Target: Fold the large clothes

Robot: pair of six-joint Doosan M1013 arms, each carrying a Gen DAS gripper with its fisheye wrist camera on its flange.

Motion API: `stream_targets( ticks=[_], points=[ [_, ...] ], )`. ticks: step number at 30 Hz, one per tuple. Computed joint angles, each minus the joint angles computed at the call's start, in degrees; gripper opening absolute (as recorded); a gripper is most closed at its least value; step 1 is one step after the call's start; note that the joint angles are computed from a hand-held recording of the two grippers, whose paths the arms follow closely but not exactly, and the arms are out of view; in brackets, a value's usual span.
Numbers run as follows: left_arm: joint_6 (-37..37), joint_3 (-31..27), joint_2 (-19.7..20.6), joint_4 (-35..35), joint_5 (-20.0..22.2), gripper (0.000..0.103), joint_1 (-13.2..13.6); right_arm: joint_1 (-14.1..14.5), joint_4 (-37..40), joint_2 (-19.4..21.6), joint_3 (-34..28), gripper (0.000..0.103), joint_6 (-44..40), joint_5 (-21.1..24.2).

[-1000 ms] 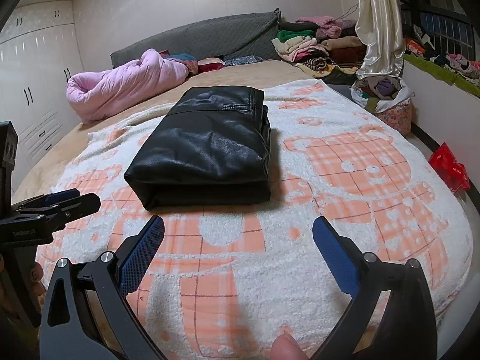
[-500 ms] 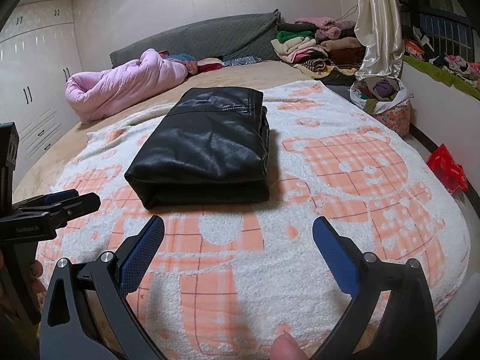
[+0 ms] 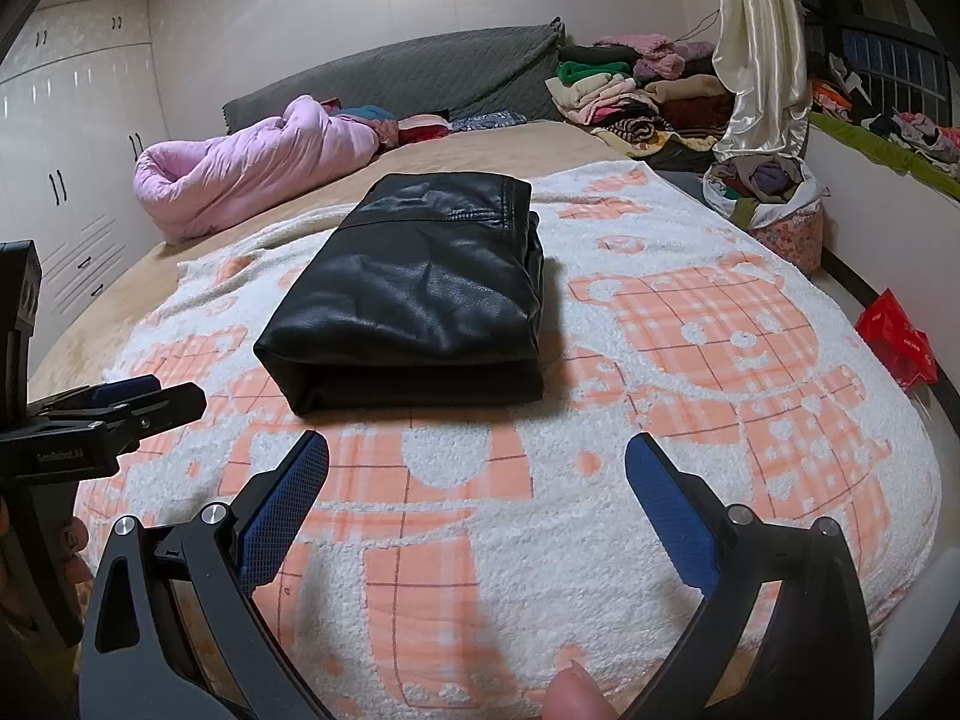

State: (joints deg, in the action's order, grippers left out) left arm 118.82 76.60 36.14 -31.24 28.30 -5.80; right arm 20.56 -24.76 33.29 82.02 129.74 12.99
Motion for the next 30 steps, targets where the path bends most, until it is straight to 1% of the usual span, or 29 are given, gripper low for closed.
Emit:
stream_targets(
  ticks=[30],
  points=[
    [0.0,-0.4,0.1,0.3,0.3,0.094,0.2,0.0,-1.3,-0.2,0.1,0.099,1.2,0.5]
  ],
)
